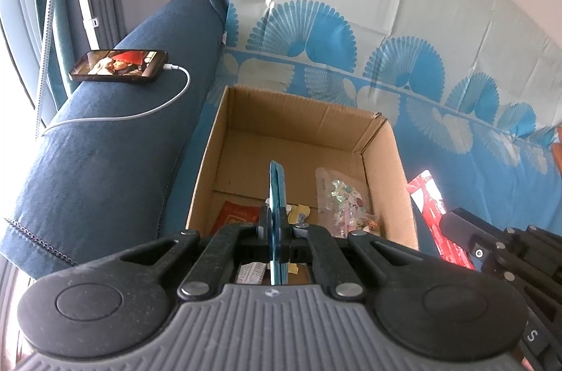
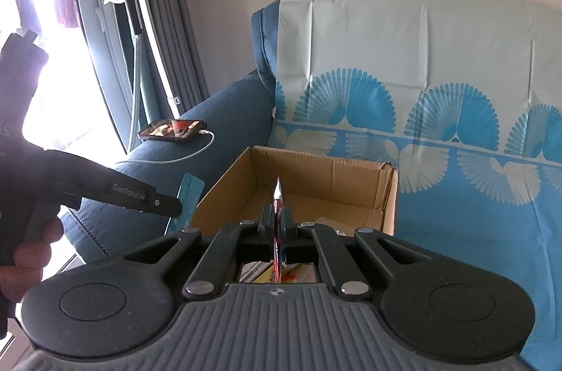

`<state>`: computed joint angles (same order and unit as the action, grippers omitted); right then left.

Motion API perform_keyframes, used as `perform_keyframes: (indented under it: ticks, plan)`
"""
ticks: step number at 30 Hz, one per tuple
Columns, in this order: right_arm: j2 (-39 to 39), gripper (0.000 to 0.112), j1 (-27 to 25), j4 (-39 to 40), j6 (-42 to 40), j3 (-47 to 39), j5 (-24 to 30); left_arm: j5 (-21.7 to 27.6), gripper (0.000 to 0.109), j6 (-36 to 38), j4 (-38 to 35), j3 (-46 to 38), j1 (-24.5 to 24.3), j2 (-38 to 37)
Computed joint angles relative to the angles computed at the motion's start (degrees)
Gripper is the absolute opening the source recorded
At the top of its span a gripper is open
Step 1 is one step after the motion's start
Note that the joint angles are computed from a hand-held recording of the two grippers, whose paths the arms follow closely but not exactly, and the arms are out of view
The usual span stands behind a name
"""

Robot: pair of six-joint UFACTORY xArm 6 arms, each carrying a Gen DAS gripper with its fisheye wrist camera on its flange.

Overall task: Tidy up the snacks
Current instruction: 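Carry the blue and red stick packets over the box with both tools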

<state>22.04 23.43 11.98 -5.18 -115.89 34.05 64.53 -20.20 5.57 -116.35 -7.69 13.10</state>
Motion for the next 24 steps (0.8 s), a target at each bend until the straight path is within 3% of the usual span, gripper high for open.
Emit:
perform_keyframes:
  ticks: [24]
  plan:
    - [9.54, 0.003, -0.94, 0.71, 0.91, -12.59, 7.28, 3.98, 0.001, 1.42, -1.42, -8.53, 0.72, 8.36]
